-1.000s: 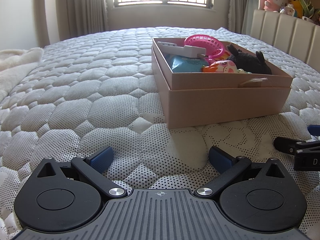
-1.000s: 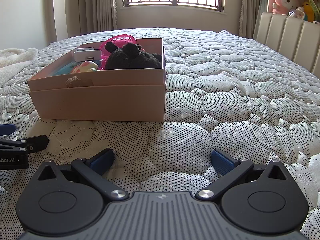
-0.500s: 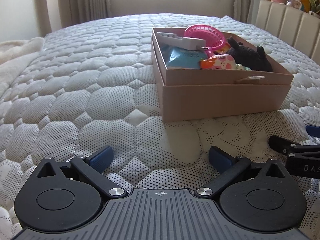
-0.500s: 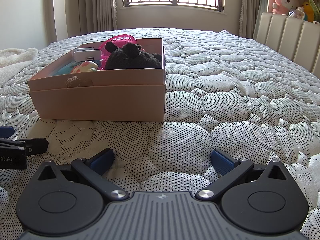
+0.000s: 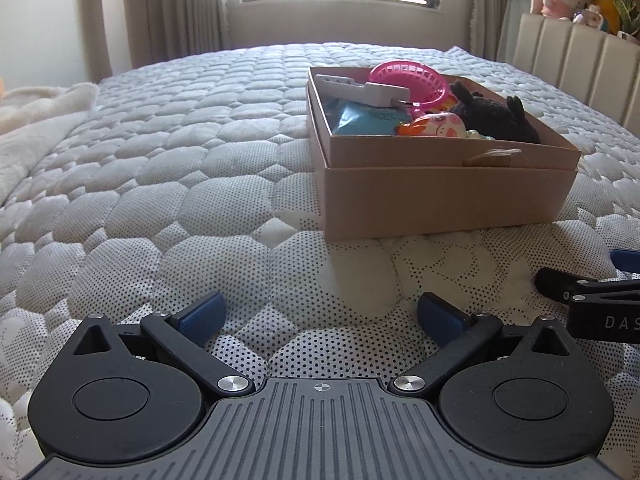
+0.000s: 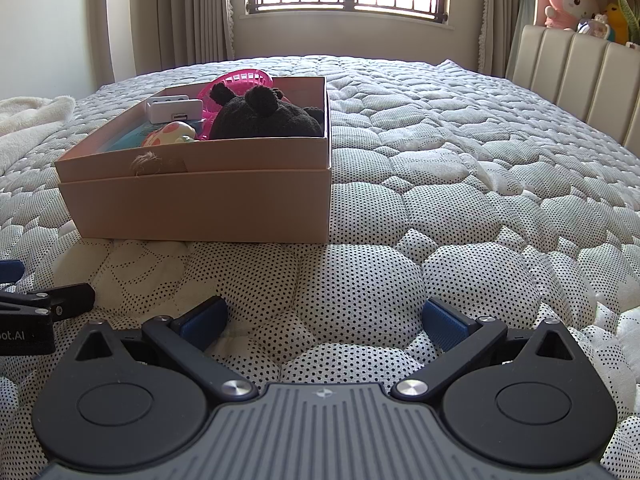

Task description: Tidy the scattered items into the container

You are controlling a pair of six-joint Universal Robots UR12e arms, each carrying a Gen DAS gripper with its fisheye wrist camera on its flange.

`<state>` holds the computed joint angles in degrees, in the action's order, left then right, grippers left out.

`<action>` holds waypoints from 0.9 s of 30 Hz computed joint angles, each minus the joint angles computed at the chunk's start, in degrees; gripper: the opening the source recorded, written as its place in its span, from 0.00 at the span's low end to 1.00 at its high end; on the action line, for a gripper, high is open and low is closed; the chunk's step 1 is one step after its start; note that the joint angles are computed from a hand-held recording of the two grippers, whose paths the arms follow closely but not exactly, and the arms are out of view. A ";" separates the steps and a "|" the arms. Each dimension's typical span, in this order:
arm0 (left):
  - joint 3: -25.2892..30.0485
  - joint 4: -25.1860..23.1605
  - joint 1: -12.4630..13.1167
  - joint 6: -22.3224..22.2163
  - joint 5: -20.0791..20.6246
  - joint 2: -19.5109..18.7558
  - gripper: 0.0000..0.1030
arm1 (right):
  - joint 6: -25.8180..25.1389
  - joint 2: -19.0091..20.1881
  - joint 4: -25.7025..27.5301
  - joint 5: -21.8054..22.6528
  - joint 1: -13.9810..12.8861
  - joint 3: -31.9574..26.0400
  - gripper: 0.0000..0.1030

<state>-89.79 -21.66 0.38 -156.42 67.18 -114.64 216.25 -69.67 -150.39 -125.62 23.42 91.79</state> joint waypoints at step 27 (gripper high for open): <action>-0.16 0.34 0.18 -0.46 -0.54 -0.02 1.00 | 0.01 0.01 0.00 -0.01 0.01 -0.01 1.00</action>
<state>-89.95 -21.32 0.56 -156.88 66.65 -114.66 216.26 -69.67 -150.39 -125.63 23.43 91.79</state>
